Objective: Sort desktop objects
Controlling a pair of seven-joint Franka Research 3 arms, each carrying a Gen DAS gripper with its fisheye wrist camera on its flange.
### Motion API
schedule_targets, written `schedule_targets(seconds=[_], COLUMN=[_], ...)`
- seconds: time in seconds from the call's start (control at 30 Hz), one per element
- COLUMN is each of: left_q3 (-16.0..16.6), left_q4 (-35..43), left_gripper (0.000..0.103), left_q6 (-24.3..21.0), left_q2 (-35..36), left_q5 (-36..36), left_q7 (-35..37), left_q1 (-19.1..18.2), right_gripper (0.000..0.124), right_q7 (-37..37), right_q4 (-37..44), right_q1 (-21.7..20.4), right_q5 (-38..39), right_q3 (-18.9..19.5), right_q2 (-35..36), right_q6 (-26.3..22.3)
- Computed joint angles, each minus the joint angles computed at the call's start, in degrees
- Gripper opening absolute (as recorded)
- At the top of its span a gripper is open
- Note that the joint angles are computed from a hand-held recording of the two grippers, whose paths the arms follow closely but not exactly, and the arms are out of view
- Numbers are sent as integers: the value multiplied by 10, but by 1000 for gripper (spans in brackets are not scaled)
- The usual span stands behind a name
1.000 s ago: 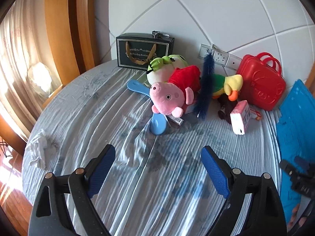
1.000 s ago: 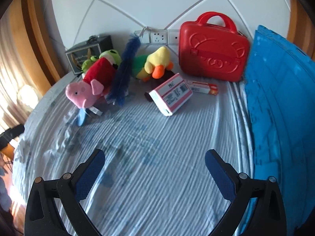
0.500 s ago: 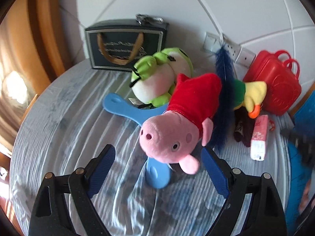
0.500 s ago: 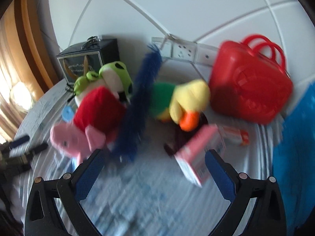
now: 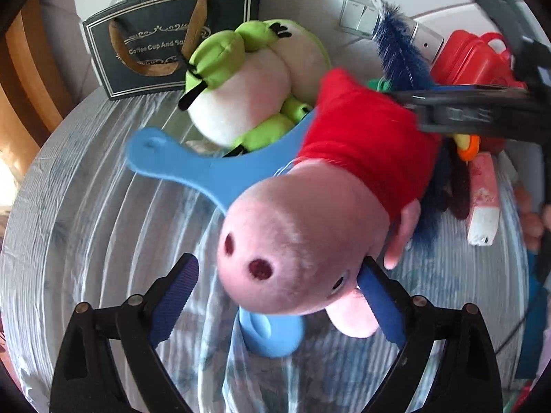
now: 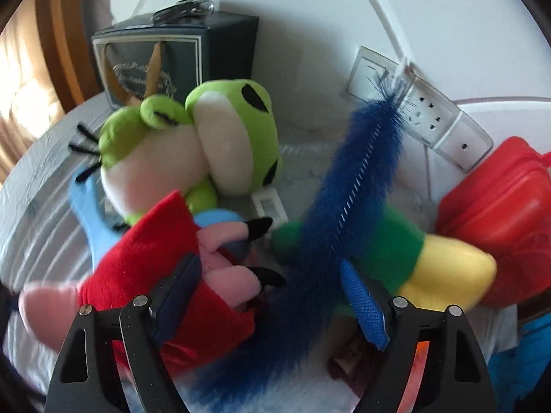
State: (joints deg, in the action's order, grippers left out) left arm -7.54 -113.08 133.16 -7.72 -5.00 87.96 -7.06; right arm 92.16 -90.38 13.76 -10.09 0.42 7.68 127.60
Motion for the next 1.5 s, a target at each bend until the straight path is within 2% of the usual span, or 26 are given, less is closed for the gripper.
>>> schedule_targets(seconds=[0.2, 0.3, 0.43, 0.5, 0.57, 0.7, 0.9, 1.07, 1.2, 1.4, 1.5], left_q3=[-4, 25, 42, 35, 27, 14, 45, 58, 62, 63, 58], left_q4=[-60, -87, -102, -93, -77, -58, -166, -218, -224, -204, -197], left_gripper=[94, 94, 95, 95, 95, 94, 95, 95, 95, 95, 95], left_q6=[-39, -37, -1, 11, 18, -25, 0, -6, 2, 11, 15], left_q2=[-57, -103, -150, -145, -121, -77, -176, -232, -223, -172, -151], left_q5=[107, 52, 2, 10, 25, 48, -30, -23, -23, -40, -48], left_q7=[-67, -51, -31, -35, -50, -53, -1, 22, 45, 82, 92], left_q1=[21, 15, -1, -1, 3, 4, -22, -27, -34, -40, -36], right_gripper=[83, 85, 88, 98, 101, 102, 102, 102, 103, 103, 103], right_q7=[-71, -81, -61, -47, -39, -19, -17, -20, -4, 26, 28], right_q4=[-167, -239, -309, -330, -347, -361, -357, -353, -355, -345, -331], right_q1=[-11, -14, -25, -33, -41, -49, -36, -17, -12, -7, -4], right_q5=[95, 137, 174, 180, 187, 206, 239, 259, 260, 261, 248], right_q3=[13, 19, 18, 20, 19, 20, 28, 34, 43, 44, 47], right_q2=[-137, -184, -239, -260, -283, -320, -326, -313, -302, -275, -247], right_q6=[-9, -18, -40, -47, -50, -36, -21, -34, -28, -4, -10])
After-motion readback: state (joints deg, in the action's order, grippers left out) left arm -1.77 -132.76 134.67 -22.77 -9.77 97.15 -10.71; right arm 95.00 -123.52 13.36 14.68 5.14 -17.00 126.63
